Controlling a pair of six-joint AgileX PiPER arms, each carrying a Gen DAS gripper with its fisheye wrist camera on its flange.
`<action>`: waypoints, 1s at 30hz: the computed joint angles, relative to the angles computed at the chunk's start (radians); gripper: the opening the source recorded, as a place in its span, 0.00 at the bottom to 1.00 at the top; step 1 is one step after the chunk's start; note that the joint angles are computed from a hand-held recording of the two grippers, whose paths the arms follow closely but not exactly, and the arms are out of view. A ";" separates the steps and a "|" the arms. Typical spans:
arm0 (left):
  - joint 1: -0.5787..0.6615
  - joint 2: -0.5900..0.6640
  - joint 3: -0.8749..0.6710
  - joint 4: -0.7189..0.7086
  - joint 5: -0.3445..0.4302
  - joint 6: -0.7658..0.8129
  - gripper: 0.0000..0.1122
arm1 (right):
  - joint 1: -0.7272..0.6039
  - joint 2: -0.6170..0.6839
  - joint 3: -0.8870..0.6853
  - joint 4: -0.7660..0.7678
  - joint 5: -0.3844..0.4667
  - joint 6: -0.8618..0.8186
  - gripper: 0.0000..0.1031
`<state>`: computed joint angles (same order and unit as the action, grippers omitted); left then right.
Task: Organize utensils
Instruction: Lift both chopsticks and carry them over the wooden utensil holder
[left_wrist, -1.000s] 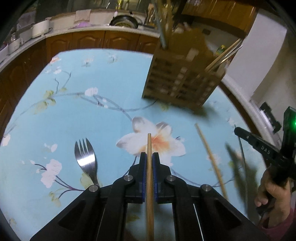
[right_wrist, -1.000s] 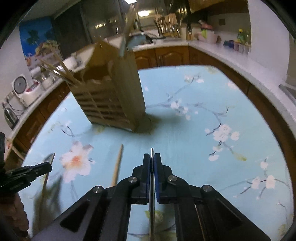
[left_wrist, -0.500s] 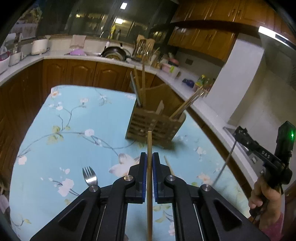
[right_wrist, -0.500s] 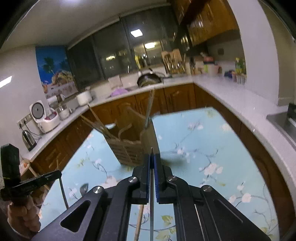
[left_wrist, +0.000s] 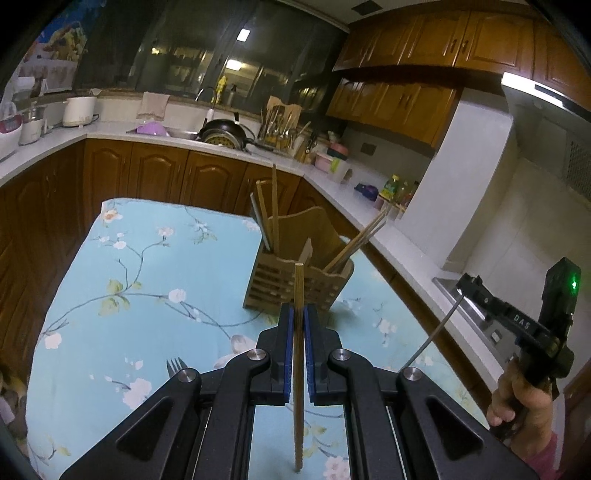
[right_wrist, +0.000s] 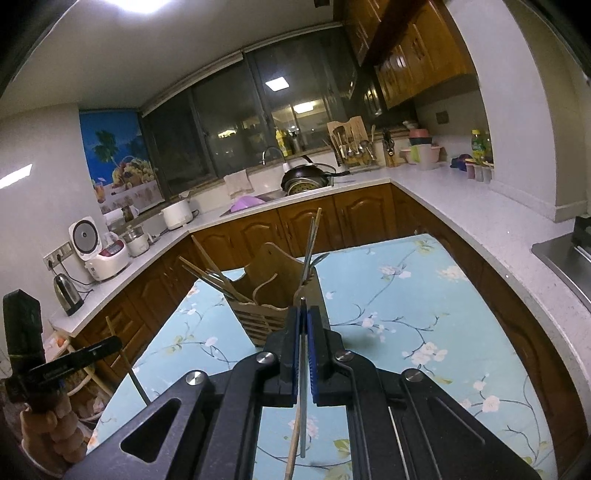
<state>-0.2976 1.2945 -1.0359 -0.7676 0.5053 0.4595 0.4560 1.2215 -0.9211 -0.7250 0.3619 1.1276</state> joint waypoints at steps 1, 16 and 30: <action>0.001 0.001 -0.005 0.009 0.005 -0.011 0.03 | 0.001 0.000 -0.002 -0.003 0.000 0.003 0.04; -0.009 0.056 -0.092 -0.020 -0.111 0.024 0.03 | -0.003 0.047 -0.089 -0.083 -0.014 0.055 0.04; -0.027 0.235 -0.276 -0.313 -0.257 0.338 0.03 | -0.073 0.212 -0.316 -0.223 -0.079 0.148 0.04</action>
